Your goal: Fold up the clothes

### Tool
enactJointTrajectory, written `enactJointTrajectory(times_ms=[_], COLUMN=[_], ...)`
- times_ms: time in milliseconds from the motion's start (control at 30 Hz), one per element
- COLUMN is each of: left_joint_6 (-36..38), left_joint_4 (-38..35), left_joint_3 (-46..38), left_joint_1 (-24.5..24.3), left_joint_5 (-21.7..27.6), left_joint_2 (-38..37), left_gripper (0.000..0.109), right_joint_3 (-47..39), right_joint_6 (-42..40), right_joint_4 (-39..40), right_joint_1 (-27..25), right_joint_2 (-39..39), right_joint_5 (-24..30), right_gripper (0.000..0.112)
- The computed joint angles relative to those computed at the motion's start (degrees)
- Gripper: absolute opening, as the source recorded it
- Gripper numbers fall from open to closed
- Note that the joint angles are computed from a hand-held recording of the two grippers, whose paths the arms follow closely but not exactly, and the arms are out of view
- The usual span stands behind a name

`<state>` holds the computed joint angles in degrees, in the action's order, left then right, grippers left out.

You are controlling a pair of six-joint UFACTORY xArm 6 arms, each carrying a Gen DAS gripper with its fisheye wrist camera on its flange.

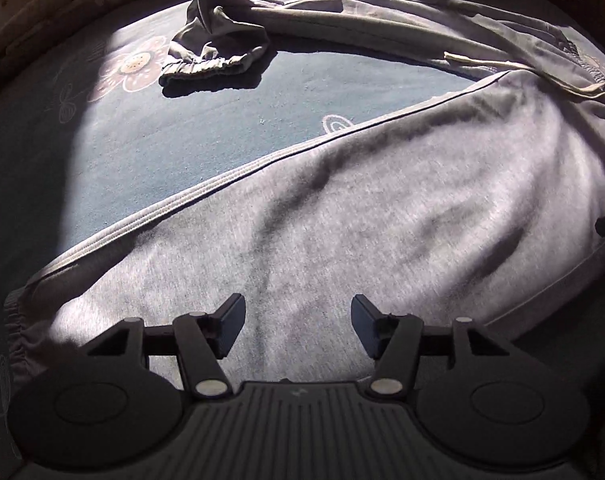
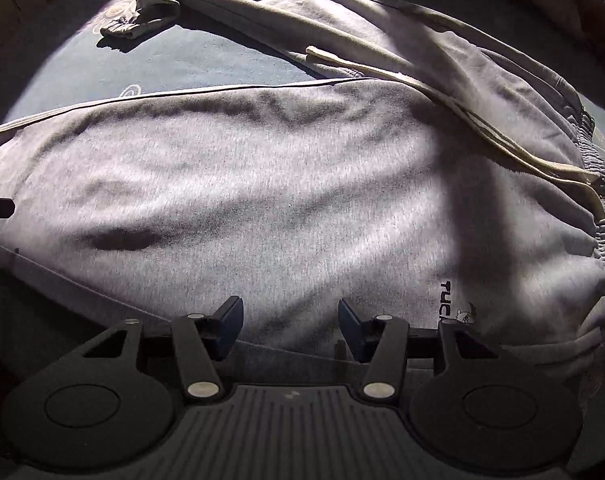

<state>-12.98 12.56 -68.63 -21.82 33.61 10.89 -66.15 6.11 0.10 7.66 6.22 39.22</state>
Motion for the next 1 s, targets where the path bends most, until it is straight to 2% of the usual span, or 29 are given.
enactJointTrajectory(times_ms=[100,233,367,633,800,867,933,1000], left_joint_6=[6.1,19.5,31.7,45.9,49.9,52.7,52.5,53.0], left_joint_4=[-0.4,-2.0,-8.6,-16.1,-13.9,-13.3,-9.8,-9.4], left_joint_3=[0.8,2.8,3.0,2.1,1.9,2.2,2.0,1.2], left_joint_1=[-2.3,-5.6,-7.8,-10.5,-11.6,-12.1,-12.4,-12.6], left_joint_5=[-3.1,-7.6,-8.8,-7.4,-6.7,-8.0,-9.0,-8.9], left_joint_2=[0.1,-0.1,0.2,1.9,2.6,2.7,3.6,4.5], left_gripper=[0.058,0.058,0.057,0.058,0.058,0.061,0.062,0.064], right_joint_3=[2.0,6.6,10.4,15.6,18.9,19.0,19.0,18.9], right_joint_6=[5.0,10.3,12.1,19.8,17.5,14.3,10.7,7.2], right_joint_4=[2.7,6.6,14.6,25.1,39.2,43.2,46.9,50.7], right_joint_1=[-4.6,-10.4,-15.6,-22.8,-25.2,-25.5,-25.8,-26.2], right_joint_2=[-2.3,-6.6,-8.4,-8.4,-8.6,-8.5,-8.3,-8.2], right_joint_5=[2.6,3.9,0.4,-9.3,-17.4,-18.0,-18.1,-18.1], right_gripper=[0.058,0.058,0.057,0.057,0.057,0.057,0.056,0.056])
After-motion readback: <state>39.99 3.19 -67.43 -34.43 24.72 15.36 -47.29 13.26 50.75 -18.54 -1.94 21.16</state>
